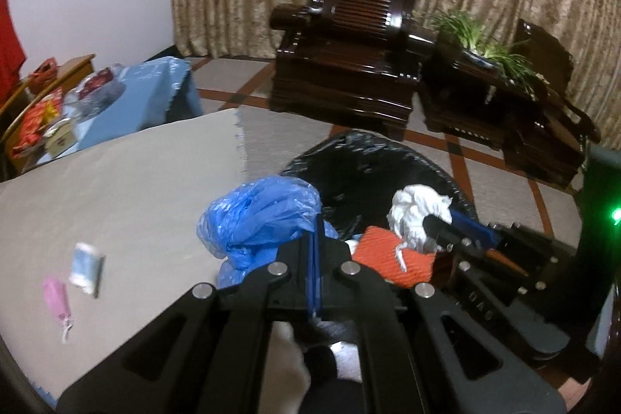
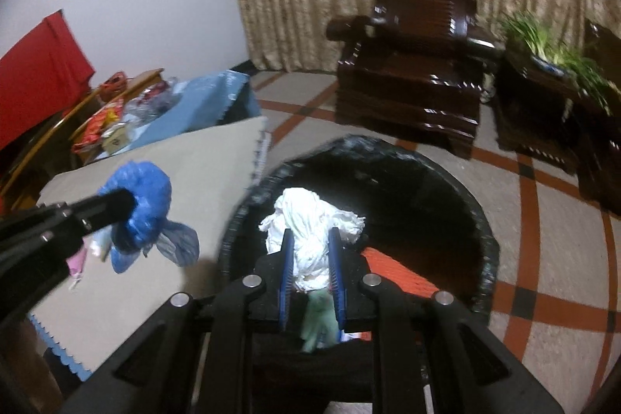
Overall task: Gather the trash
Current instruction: 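Open both grippers to drop the blue and white bags into the bin, then move both grippers back to the pink bag and blue-and-white bottle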
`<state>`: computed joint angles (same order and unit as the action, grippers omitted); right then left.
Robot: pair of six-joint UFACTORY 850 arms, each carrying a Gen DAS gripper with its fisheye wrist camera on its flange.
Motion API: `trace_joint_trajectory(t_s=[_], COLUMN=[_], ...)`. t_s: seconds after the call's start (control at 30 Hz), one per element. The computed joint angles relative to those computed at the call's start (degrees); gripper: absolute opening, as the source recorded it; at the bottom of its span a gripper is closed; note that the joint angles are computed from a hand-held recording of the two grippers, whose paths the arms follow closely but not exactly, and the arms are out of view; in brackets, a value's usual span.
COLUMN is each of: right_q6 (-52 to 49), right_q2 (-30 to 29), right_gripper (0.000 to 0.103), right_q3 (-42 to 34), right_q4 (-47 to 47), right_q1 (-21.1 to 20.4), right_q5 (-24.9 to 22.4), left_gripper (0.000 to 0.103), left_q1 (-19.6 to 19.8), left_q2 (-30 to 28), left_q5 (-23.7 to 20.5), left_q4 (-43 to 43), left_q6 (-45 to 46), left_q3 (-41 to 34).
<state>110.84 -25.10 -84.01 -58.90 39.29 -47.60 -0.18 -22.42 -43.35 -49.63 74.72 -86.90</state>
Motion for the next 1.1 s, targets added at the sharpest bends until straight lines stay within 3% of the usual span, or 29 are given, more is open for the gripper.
trace_joint_trajectory(t_s=[0.23,0.33,0.4,0.5,0.67,0.77,1.1], right_q6=[1.9,3.7,5.0,6.8,8.4,7.8,-5.2], right_q2=[1.4,1.8,2.2,2.7,3.1,2.4,-12.9], right_gripper=[0.021,0.037,0.038,0.038,0.038,0.038,0.038], right_q3=[5.3,7.0,8.2,9.4,8.8,6.3,-18.1], right_q4=[1.6,2.1,2.2,2.1,1.7,1.1,3.8], right_q1=[-3.0,-3.7,-3.5,-2.9,-1.0,0.2,4.4], right_q5=[1.9,2.6,2.4,1.8,-0.6,-0.7,-0.6], left_gripper=[0.002,0.012,0.037,0.038,0.048,0.059,0.068], left_q1=[-4.4,-5.4,-5.6,-4.7,-1.3,1.7,13.9], left_q2=[-2.3,-3.9,-4.4,-5.3,-6.0,-6.7,-11.4], left_q5=[2.6,4.0,5.3,5.9,6.2,6.4,7.9], left_q4=[0.3,2.6,4.0,5.2,6.8,6.9,8.7], left_q6=[0.8,0.2,-1.1,-2.1,-3.7,-4.0,-7.0], left_q3=[0.8,0.5,0.5,0.0,-1.8,-3.5,-12.8])
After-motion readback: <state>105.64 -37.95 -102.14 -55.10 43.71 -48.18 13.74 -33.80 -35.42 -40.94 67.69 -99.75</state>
